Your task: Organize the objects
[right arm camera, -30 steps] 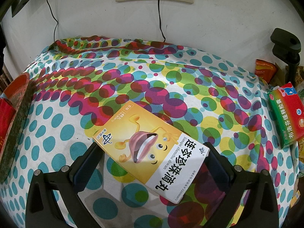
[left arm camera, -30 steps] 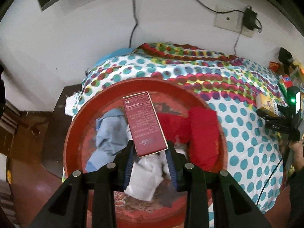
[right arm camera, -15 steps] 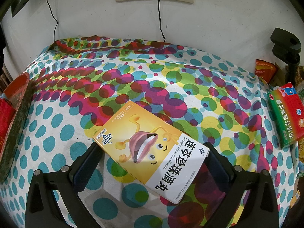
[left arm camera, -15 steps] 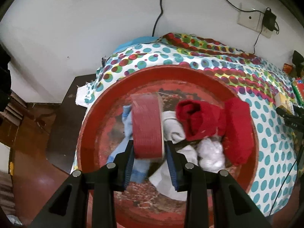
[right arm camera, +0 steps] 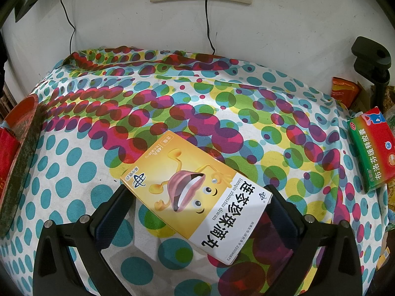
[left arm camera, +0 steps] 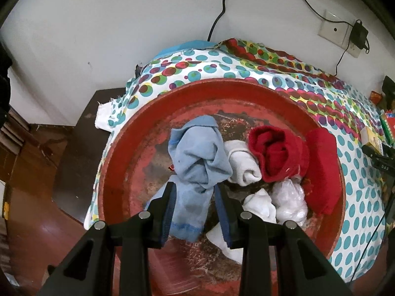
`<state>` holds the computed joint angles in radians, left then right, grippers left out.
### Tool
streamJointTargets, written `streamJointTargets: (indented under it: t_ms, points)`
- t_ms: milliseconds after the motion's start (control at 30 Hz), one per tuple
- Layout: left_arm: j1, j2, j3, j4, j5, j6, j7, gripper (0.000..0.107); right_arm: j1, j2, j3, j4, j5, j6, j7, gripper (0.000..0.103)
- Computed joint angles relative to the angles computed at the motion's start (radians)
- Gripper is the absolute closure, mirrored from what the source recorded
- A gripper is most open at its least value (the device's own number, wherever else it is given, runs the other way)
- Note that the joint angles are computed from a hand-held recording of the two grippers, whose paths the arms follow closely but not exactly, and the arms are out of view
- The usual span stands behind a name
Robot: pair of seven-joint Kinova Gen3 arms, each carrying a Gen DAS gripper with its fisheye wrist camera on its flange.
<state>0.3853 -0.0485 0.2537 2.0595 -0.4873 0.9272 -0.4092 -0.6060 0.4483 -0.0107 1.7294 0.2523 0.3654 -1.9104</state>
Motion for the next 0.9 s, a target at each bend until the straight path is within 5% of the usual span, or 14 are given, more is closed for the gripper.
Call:
streamJointTargets:
  t_ms: [167,433,900]
  points:
    - [0.006,-0.012,0.012,0.029,-0.023,-0.034,0.038,0.075,-0.001,0.000,0.001,0.000,-0.001,0.000,0.001,0.000]
    - [0.059,-0.015,0.063,-0.006,-0.089,0.043,0.187,0.075,-0.003,0.000,0.004,0.002,0.000,-0.003,-0.001,0.000]
    - [0.161,0.058,0.070,-0.133,-0.138,0.117,0.239,0.074,-0.008,0.001,0.008,0.006,0.004,-0.007,-0.007,0.000]
